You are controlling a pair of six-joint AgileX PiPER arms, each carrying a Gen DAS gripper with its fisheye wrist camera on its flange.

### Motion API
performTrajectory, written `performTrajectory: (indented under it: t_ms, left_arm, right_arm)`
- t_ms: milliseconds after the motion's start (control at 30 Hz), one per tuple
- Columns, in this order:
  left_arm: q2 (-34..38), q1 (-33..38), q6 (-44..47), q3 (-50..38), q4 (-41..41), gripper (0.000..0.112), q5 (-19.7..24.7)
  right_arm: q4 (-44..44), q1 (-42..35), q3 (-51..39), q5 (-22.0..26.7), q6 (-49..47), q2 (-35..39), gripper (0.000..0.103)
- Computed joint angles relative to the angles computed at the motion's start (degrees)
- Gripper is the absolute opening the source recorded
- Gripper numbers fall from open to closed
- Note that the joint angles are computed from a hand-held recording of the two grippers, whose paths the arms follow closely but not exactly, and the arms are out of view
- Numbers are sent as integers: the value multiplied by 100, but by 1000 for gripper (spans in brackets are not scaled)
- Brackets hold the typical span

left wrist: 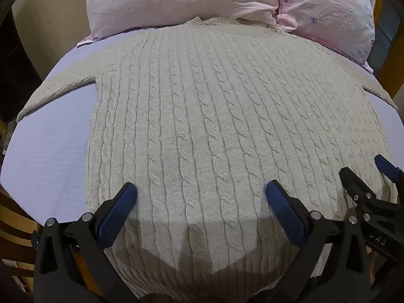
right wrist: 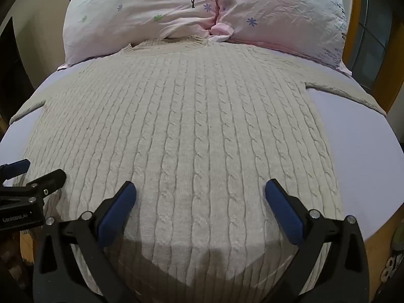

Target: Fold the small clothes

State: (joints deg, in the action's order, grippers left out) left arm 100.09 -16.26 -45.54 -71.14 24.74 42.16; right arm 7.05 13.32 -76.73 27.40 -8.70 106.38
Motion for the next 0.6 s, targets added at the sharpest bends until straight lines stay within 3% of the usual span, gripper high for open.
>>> performTrajectory:
  t_ms: [600]
  left_arm:
    - [-7, -5, -32, 16, 32, 102, -22]
  right_arm:
    - [28, -18, 34, -29, -33, -22, 101]
